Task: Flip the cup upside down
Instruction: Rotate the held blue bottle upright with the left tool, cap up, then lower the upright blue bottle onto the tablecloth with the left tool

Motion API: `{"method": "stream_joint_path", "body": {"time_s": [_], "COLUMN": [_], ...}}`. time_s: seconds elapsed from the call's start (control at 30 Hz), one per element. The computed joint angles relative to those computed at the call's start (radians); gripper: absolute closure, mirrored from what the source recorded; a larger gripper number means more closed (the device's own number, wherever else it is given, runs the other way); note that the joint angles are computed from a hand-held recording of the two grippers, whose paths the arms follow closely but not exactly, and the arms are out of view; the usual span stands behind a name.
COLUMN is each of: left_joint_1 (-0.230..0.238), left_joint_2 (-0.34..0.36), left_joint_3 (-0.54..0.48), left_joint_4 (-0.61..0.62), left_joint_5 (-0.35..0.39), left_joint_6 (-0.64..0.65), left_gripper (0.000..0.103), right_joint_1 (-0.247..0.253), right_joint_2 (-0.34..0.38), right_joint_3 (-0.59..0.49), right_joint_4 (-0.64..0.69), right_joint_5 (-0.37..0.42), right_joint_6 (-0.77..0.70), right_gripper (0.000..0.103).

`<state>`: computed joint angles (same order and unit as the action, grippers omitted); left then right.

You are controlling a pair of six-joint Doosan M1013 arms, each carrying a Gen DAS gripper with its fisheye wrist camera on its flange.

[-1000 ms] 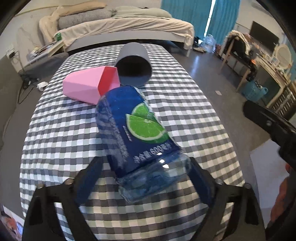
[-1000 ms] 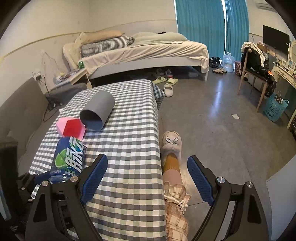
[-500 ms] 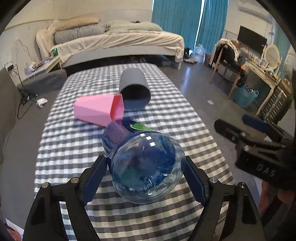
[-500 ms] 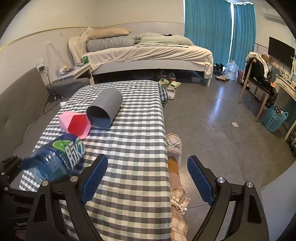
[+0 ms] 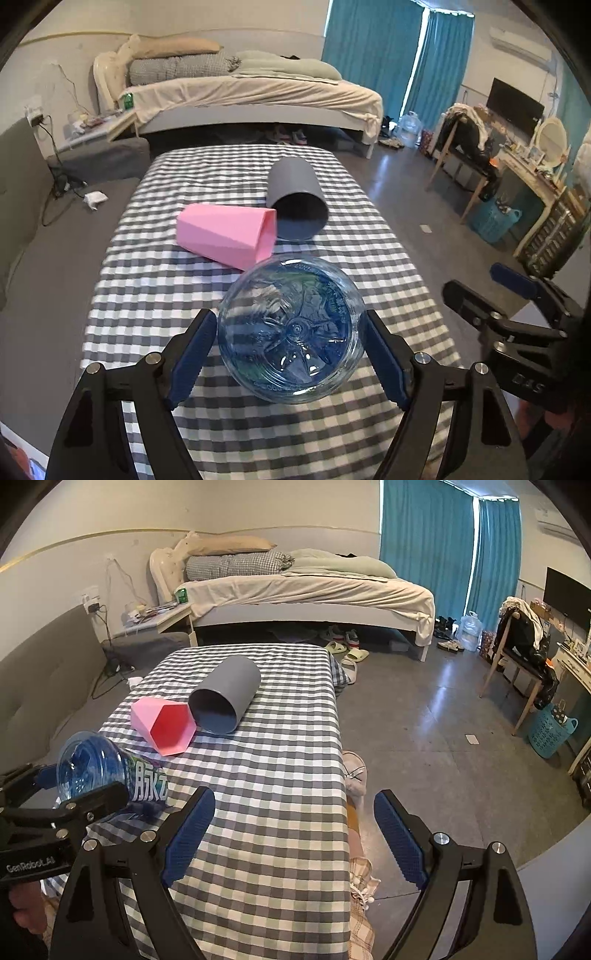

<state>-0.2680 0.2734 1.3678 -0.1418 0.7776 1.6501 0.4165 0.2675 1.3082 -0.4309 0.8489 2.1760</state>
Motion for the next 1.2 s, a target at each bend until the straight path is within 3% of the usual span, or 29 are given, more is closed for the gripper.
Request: {"method": "stream_joint_path", "body": {"time_s": [0.1, 0.4, 0.57, 0.73, 1.03, 1.1, 1.2], "left_joint_1": [-0.013, -0.003, -0.010, 0.004, 0.006, 0.009, 0.016], "left_joint_2": [0.006, 0.026, 0.052, 0.061, 0.059, 0.059, 0.061], "left_joint_3": [0.005, 0.010, 0.002, 0.003, 0.009, 0.009, 0.004], "left_joint_4": [0.078, 0.074, 0.146, 0.067, 0.018, 0.004, -0.037], "left_joint_5": [-0.020, -0.062, -0.063, -0.062, -0.071, -0.067, -0.033], "left_joint_6": [-0.027, -0.024, -0.094, -0.037, 0.012, 0.020, 0.044], "left_gripper": [0.021, 0.021, 0.021, 0.030, 0.030, 0.029, 0.018], "right_joint_1": [0.000, -0.002, 0.003, -0.002, 0.006, 0.007, 0.007], "right_joint_2": [0.000, 0.013, 0.022, 0.030, 0.047, 0.048, 0.050], "right_joint_3": [0.001, -0.009, -0.017, -0.025, -0.052, -0.054, -0.056], "right_joint_4": [0.011, 0.030, 0.038, 0.049, 0.044, 0.045, 0.049], "right_joint_5": [-0.004, 0.012, 0.025, 0.040, 0.068, 0.068, 0.071], "right_joint_6": [-0.009, -0.024, -0.051, -0.050, -0.067, -0.070, -0.069], "right_gripper": [0.015, 0.015, 0.015, 0.015, 0.015, 0.015, 0.015]}}
